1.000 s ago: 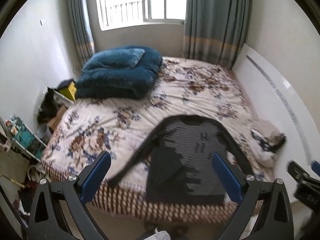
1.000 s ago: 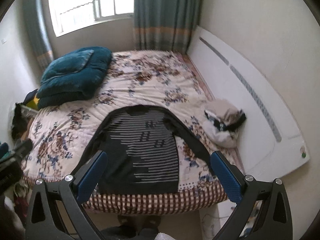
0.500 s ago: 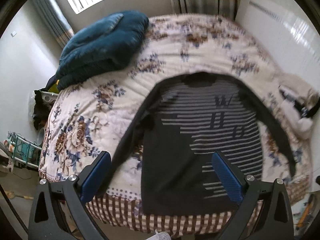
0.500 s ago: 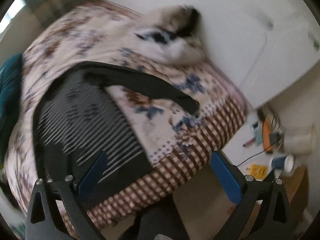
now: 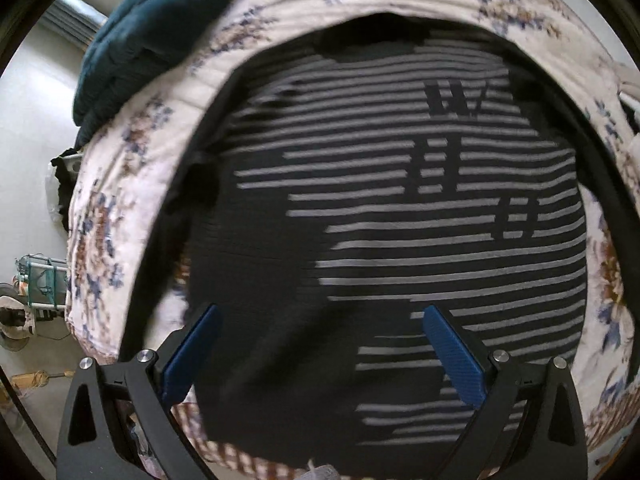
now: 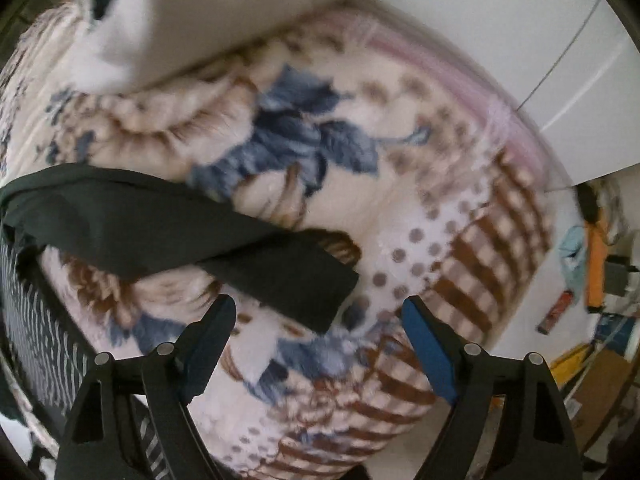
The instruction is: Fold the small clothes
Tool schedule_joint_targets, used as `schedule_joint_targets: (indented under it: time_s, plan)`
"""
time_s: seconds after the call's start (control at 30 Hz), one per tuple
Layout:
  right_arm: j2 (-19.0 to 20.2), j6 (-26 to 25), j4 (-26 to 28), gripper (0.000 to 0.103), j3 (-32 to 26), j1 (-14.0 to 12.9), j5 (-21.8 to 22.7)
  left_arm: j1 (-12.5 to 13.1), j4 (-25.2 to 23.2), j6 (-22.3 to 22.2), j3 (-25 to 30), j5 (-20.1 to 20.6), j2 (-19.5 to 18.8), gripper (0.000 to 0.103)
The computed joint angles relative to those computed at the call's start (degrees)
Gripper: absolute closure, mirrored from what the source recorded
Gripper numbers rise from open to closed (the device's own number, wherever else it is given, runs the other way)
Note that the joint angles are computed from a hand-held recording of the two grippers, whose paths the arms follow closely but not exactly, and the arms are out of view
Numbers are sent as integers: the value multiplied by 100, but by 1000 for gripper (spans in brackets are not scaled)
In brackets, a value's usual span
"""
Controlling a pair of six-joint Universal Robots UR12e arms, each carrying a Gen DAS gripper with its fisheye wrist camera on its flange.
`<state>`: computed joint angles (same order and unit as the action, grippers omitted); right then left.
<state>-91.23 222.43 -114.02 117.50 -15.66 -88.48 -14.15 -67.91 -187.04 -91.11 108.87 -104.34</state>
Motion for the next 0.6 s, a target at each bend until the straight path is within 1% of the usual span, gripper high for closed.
schedule_joint_targets:
  time_s: [0.03,0.07,0.1,0.13,0.17,0.2,0.3,0.33,0.37,0.43,0.47,0.5,0.53,0.57,0.6]
  plan:
    - [39,-41,-67,16,65,-45,53,-25,-8,-18,12,-15,-57,0]
    - [85,-104,-174,22,138,-90,165,-45,-7,-28,-2,-57,-111,0]
    - [125,-166,-267,49,197,-129,293,-62,6,-27,10,-83,-160,0]
    - [163,-226,-390,63,249,-148,399,-77,23,-13,20,-103,-204,0]
    - [182,-231,-421,83,242,-110,298,-92,65,20,16,-112,-240,0]
    - [175,-216,-496,96,226,-27,26,-110,119,67,10,-91,-274,0]
    - [-30,-301,-1015,97,234,217,-849,-124,245,155,24,-106,-337,0]
    - [-115,-429,-1160,97,214,328,-1240,-127,278,169,46,-114,-364,0]
    - [-170,-571,-1260,97,203,422,-1555,-126,330,199,51,-140,-378,0]
    - [-193,-976,-1396,96,184,695,-2429,-141,446,292,55,-146,-408,0]
    - [-164,-1277,-1344,95,157,766,-2647,-148,470,325,67,-140,-426,0]
    - [-94,-1467,-1052,90,75,755,-2624,-158,512,388,64,-134,-438,0]
    - [45,-1592,-520,86,-36,663,-2362,-166,525,418,68,-145,-449,0]
    - [99,-1576,-126,72,-56,512,-1941,-163,525,448,77,-164,-459,0]
    - [76,-1471,31,63,-3,370,-1551,-164,521,503,84,-204,-468,0]
